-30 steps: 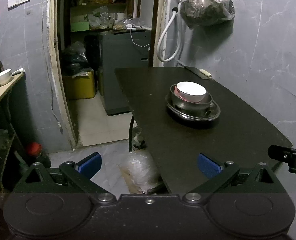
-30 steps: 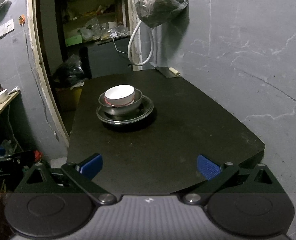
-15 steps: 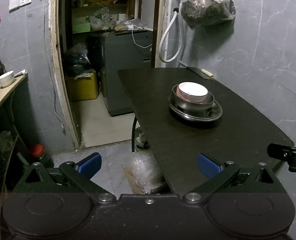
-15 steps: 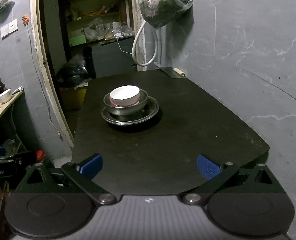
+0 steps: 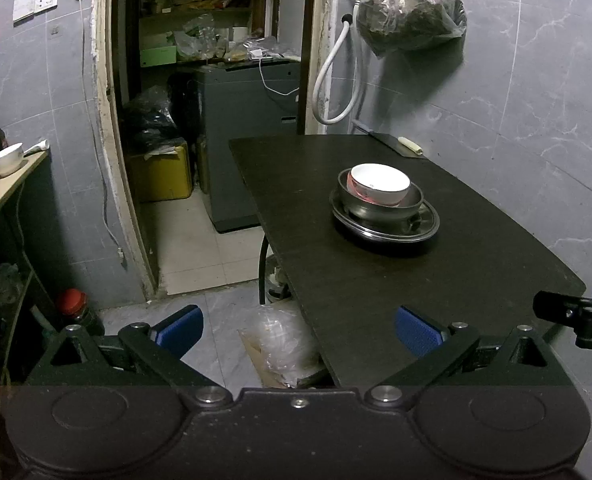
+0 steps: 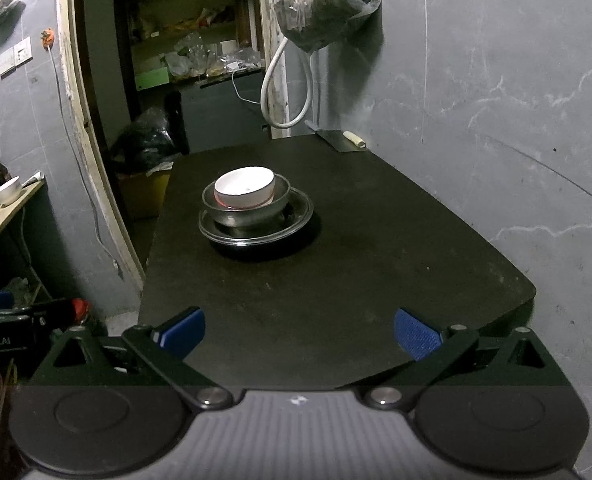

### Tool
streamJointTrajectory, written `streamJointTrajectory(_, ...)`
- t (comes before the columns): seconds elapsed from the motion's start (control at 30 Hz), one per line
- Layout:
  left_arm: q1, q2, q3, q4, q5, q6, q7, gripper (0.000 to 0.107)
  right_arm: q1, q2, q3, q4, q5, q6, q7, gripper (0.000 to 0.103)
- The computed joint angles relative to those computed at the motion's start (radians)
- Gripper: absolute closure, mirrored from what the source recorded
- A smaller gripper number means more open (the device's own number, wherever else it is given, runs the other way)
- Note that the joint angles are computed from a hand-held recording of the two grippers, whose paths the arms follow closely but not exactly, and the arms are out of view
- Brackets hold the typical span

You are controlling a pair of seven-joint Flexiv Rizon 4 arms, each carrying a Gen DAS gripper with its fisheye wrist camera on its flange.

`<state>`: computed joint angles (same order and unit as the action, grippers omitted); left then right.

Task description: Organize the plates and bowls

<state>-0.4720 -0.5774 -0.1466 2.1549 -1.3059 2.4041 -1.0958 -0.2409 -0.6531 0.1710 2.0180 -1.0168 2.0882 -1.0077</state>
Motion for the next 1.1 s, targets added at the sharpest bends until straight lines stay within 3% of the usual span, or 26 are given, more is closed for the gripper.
streamJointTrajectory(1.1,0.0,-0.01,-0.006,-0.016,-0.009,0.008,0.023,0.005,-0.012,-0.008,-0.032,-0.028,-0.089,0.015,0.09,0.0)
